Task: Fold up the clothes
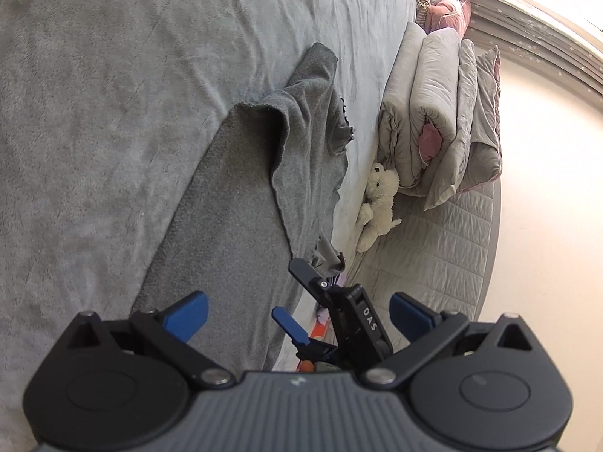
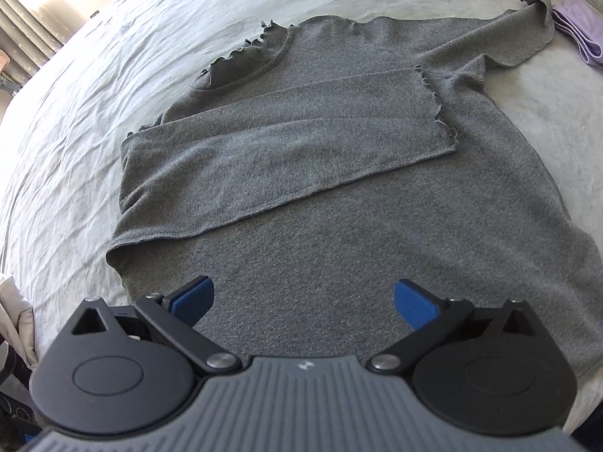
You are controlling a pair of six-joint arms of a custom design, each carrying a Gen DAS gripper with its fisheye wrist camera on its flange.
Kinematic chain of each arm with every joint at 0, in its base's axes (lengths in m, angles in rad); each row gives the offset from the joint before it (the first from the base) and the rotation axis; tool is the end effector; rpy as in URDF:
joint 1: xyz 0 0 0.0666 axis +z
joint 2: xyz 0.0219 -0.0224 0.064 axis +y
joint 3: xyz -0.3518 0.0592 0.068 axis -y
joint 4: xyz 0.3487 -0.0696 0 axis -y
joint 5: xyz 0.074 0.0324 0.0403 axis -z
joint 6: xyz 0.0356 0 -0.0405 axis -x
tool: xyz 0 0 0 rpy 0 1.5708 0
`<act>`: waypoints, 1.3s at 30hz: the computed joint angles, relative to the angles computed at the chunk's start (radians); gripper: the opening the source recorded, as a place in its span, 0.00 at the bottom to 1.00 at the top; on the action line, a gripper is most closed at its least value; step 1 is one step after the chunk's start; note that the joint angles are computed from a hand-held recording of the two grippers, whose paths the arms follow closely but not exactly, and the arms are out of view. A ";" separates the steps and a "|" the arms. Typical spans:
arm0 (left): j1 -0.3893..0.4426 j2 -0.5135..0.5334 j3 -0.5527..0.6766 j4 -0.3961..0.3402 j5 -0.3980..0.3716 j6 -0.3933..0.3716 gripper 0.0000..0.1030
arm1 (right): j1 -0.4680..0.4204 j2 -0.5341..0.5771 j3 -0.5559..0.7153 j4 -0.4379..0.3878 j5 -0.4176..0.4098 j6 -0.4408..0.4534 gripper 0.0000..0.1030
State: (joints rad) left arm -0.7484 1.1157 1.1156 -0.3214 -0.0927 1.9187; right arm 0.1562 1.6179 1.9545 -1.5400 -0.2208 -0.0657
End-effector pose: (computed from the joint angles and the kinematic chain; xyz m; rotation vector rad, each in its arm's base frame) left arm 0.2810 -0.2570 0.4417 -1.3330 1.8728 -1.5849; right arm 0.4675 0.0811 0.4924 -0.1829 2.7734 0.3633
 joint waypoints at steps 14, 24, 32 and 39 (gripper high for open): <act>0.002 -0.025 -0.033 0.019 -0.043 0.033 1.00 | 0.025 0.028 -0.012 0.065 0.012 0.048 1.00; 0.020 -0.034 -0.026 -0.045 -0.045 0.037 1.00 | 0.080 0.049 0.005 0.191 0.107 0.142 1.00; 0.032 -0.062 -0.009 -0.155 -0.105 0.015 1.00 | 0.105 0.046 -0.040 0.380 0.049 0.368 0.96; 0.038 -0.067 0.016 -0.225 -0.135 -0.032 1.00 | 0.152 0.093 0.003 0.418 -0.070 0.469 0.63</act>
State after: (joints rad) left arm -0.7107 1.0491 1.1318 -0.5461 -0.2276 1.8863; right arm 0.3080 1.7109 1.9578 -1.1223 -0.2907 0.4031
